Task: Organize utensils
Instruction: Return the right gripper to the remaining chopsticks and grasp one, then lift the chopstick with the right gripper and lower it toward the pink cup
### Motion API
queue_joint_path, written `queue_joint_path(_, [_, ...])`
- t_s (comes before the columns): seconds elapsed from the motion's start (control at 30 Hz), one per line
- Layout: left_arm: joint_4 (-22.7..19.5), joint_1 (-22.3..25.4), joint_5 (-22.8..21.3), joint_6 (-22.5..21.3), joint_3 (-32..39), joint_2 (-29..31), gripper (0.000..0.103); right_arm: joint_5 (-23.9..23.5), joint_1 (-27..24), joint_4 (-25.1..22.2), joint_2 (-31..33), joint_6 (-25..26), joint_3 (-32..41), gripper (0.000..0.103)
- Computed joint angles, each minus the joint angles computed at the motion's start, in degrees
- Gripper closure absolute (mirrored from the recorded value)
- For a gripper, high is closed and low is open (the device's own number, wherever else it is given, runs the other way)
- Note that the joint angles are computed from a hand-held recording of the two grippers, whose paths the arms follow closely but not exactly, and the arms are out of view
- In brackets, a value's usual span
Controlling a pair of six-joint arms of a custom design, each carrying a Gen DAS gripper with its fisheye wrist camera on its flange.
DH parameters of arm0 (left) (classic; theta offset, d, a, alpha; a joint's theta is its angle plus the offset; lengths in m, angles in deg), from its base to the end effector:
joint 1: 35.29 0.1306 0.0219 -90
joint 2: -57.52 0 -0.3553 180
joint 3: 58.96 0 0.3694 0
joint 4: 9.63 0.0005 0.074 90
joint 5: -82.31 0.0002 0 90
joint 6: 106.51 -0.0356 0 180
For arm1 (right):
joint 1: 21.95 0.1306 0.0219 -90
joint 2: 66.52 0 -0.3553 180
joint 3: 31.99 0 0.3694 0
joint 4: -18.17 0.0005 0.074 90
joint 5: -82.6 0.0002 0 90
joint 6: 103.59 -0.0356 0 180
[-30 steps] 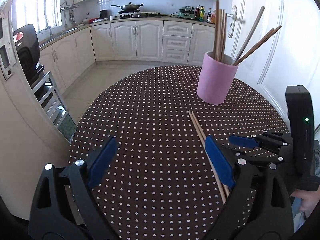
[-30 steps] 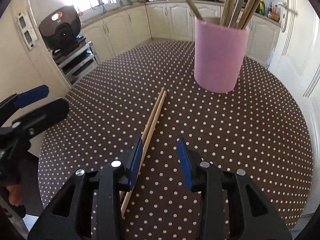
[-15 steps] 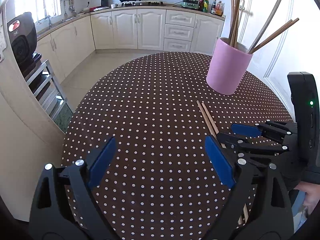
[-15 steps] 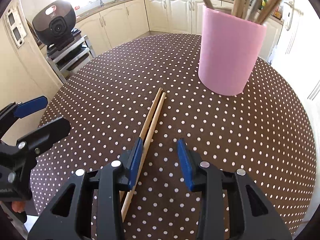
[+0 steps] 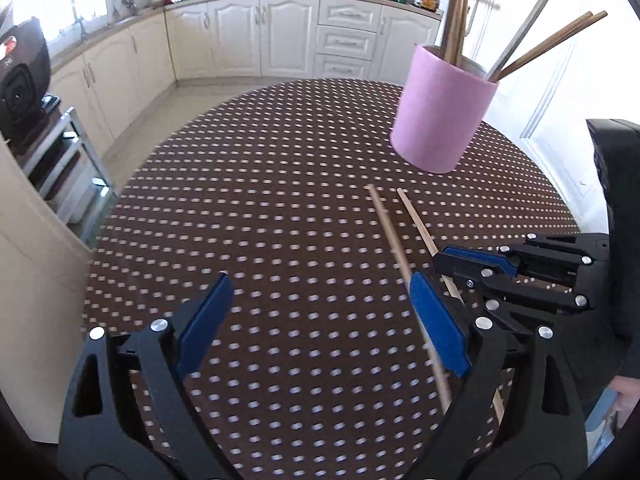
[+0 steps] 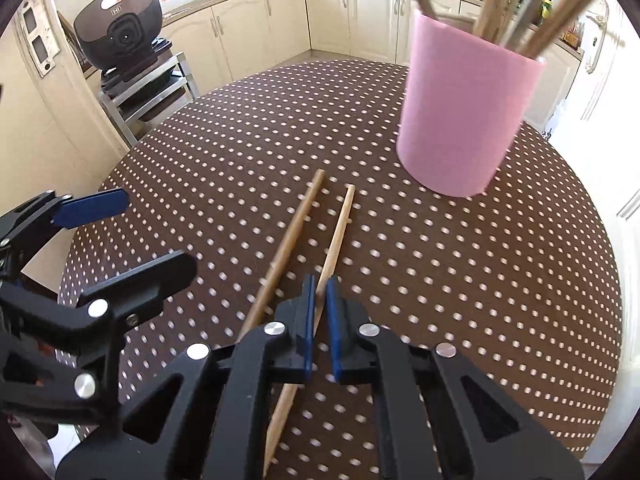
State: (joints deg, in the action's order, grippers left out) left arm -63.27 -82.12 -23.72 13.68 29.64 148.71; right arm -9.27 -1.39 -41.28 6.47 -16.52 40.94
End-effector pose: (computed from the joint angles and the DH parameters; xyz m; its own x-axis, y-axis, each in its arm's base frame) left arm 0.3203 -0.3279 0.3791 -0.7913 0.1371 -0.5959 0.2291 0.9700 -0.0811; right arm 0.3207 0.1210 0.3754 -0.8245 -0.2547 -0.5053 -0.3248 0.9442 0.0540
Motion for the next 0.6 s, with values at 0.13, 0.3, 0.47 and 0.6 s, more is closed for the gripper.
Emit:
queue_joint_path(0.13, [-1.28, -0.50, 0.60, 0.18, 3.51, 3.37, 0.015, -0.94, -2.98, -1.88, -2.05, 1.94, -0.97, 0.099])
queue_joint_path(0.3, [-2.06, -1.12, 1.94, 0.69, 7.19, 7.13, 0.017, -5.82, -8.51, -3.51, -3.59, 3.68, -1.83, 0.099])
queue_joint_path(0.47, [-5.02, -0.59, 4.46, 2.17, 10.82, 11.18, 0.049, -9.77, -12.01, -4.17, -4.16, 4.80, -2.20, 0.096])
queue_joint_path(0.6, [-6.01, -1.03, 2.14, 2.01, 12.90, 13.03, 0.061, -9.22, -11.50, -3.81, -3.00, 5.10, -1.60, 0.094])
